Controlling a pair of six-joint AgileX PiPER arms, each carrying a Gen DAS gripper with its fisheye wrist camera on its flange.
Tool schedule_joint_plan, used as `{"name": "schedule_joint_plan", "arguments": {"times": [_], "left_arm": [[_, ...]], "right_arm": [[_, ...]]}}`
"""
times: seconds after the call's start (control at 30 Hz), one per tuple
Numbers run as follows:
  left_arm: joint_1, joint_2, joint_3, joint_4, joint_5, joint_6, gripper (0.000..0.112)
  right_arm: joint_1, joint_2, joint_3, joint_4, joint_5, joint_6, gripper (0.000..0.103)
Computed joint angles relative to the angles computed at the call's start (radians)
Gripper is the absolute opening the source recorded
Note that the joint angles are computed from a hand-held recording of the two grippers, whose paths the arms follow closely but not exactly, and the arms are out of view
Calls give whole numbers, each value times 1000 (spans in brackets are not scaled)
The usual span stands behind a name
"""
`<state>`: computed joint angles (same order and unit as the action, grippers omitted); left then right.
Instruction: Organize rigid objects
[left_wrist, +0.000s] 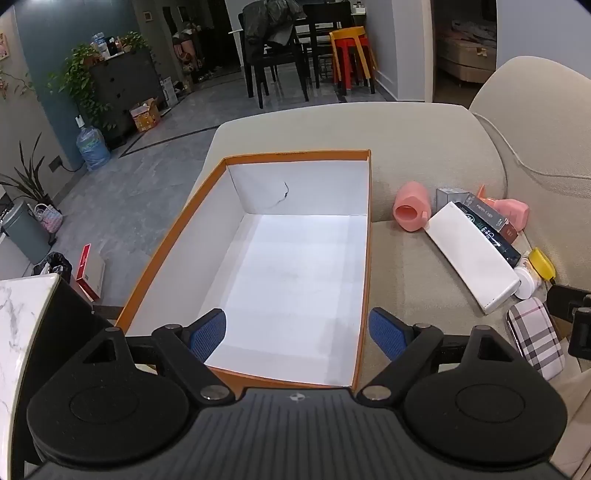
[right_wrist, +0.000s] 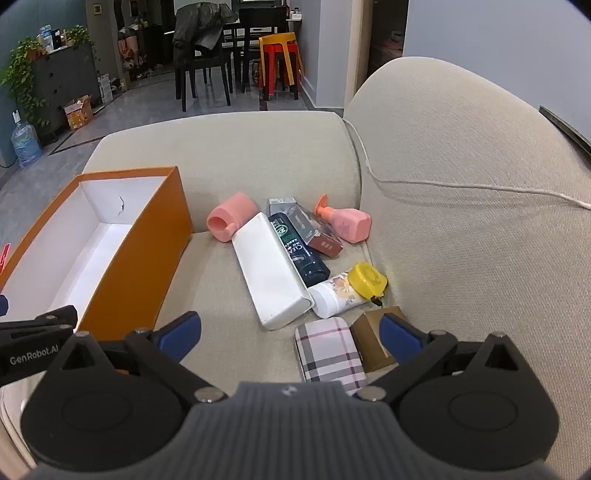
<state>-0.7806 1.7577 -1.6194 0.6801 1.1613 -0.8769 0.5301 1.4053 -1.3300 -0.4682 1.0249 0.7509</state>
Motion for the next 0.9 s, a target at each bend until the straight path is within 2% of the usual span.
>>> {"name": "schedule_joint_plan", "arguments": {"times": [0.2,0.27,0.47,0.9], "left_arm": [[37,-34,23,-40,-12,-3,101],[27,-20,-1,-37,6,4,96],[21,-32,19,-43,-16,-1,92],[8,-36,24,-14,-14,-30,91]], "right_arm": [[-2,4,-3,12,0,-6,101],[-3,8,-7,17,0,-9,101],[-11,0,-25,28,7,-32,101],[0,-15,10,20,-12,-14,101]]}}
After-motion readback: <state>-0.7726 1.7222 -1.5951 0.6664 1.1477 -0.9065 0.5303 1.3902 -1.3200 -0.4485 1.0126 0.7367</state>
